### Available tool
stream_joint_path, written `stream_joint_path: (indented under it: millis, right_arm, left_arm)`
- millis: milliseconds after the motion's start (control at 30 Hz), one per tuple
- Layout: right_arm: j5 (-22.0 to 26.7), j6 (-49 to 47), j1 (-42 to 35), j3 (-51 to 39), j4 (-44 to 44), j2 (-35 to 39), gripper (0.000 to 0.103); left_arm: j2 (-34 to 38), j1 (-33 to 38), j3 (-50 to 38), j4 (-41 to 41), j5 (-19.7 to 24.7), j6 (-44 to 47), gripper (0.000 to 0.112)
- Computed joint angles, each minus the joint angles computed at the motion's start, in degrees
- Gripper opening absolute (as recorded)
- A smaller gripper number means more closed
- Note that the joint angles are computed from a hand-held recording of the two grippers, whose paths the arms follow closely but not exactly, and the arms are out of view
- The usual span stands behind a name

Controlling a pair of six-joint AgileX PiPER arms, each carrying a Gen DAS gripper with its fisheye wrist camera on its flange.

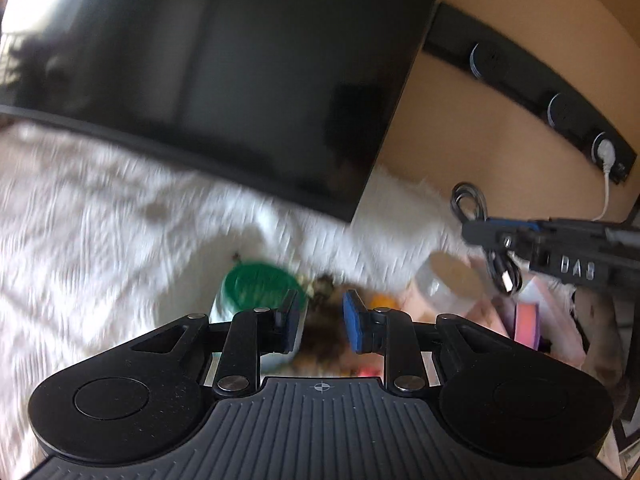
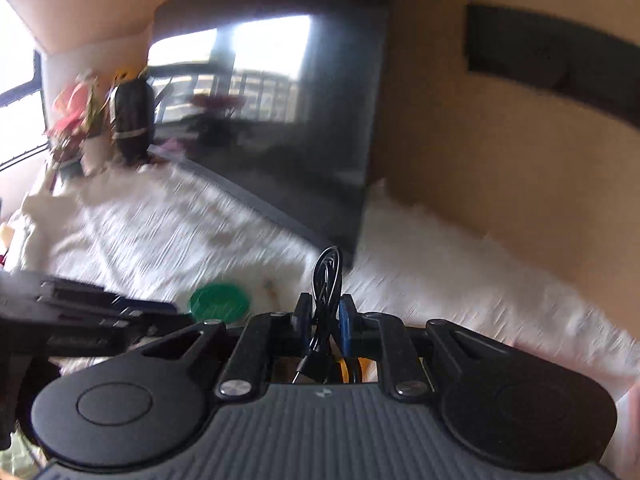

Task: Organize soft objects
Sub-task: 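Carry the black cable into the pink box and open the right gripper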

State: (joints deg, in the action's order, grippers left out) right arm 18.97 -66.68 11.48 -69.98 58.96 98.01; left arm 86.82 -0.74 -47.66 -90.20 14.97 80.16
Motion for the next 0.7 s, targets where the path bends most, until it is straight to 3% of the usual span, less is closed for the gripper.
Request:
stream_joint_path:
  millis: [167,500,567,633,700]
  right_arm:
    - [-2.19,-1.45,-4.80,-3.15,0.44,-0.08,0.014]
    - [-7.87,7.94,-17.74,-0.77,-10.03,1.70,0.014]
    - [-7.26,10.25,-19.69,-0.40,-12.25,2.62,0.014]
    - [-4.96,7.41,-21.94,-0.44,-8.36,3.42,0.015]
    - [-2.40,4.50,-24.09,-0.10,-4.73,3.66,0.024]
  left_arm:
    - [2.32,-1.55,-3.57,1.19,-0.85,-0.70,0.027]
    - [8.48,-8.57,-8.40,20.96,-1.42,-19.48,0.027]
    - [9.56,-9.85,-9.04,24.65,-1.52,-23.30,0.027]
    - [10.20,-10.79,-9.36,28.14,-1.37,-26.46,0.027]
    - [10.87,-11.87,-9.73,32.89,-1.41,-31.34,0.027]
